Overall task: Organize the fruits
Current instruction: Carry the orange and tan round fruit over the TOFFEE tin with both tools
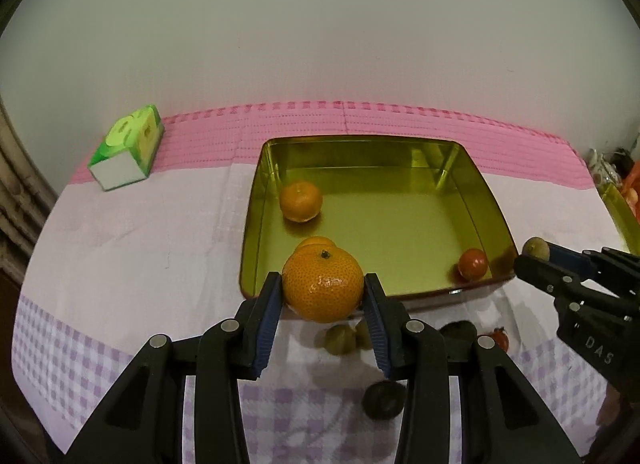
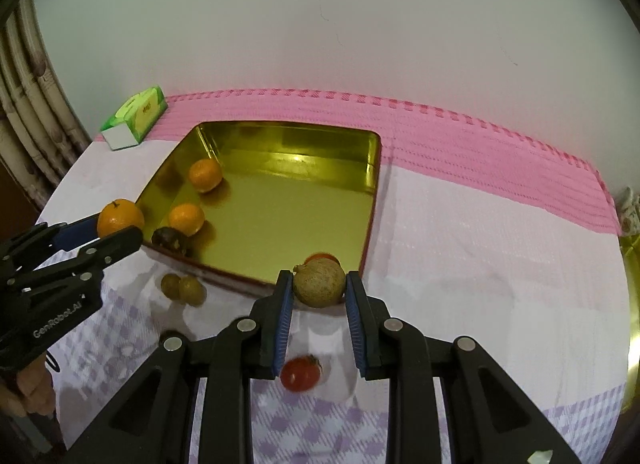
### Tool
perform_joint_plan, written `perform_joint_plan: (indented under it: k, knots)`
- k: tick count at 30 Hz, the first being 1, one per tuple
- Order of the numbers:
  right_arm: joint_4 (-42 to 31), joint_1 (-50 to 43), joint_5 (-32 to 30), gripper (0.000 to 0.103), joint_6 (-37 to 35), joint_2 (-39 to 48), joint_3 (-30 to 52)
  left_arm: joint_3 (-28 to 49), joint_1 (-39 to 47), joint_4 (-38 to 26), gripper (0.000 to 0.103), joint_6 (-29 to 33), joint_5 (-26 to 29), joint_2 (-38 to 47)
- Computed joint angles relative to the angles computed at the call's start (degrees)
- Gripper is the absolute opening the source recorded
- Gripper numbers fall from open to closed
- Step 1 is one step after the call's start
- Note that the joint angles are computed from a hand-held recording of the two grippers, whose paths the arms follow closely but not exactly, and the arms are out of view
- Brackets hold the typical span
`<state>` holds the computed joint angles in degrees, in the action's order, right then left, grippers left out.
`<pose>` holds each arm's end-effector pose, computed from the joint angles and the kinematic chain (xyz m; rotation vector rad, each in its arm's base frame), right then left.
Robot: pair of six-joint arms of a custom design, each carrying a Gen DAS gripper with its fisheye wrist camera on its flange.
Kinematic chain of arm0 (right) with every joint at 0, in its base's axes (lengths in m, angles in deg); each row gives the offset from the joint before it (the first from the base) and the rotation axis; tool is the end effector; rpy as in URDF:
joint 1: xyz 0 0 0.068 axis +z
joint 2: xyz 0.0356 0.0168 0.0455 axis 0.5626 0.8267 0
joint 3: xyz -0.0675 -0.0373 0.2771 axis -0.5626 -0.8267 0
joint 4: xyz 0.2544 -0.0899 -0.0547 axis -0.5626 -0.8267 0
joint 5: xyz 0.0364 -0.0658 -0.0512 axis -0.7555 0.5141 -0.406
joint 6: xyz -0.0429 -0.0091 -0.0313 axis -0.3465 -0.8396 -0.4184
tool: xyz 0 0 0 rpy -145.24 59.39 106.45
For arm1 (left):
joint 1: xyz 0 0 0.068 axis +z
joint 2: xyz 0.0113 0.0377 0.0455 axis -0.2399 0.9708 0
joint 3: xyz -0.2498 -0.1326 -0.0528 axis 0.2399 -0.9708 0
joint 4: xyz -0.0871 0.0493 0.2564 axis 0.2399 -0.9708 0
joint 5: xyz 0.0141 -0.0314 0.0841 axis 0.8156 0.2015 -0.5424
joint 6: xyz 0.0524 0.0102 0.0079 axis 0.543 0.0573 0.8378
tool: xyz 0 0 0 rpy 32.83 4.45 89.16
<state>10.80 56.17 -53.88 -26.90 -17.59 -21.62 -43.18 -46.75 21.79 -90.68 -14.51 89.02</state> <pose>0.2018 0.0753 0.2004 -0.0357 2.5862 0.0533 0.2273 -0.1394 0.1811 0.3031 2.4657 -0.1348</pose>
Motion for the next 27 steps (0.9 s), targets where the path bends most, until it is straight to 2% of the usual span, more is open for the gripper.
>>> perform_joint_plan:
  k: [12, 27]
  knots:
    - [5.47, -2.22, -2.21, 0.024, -2.41, 9.1, 1.66, 4.15, 0.74, 2.54, 0.042, 0.17, 2.0, 9.39]
    - [8.37, -3.44, -2.82, 0.024, -4.27, 16.2, 3.62, 6.92, 0.27, 3.89, 0.042, 0.33, 2.54, 14.72]
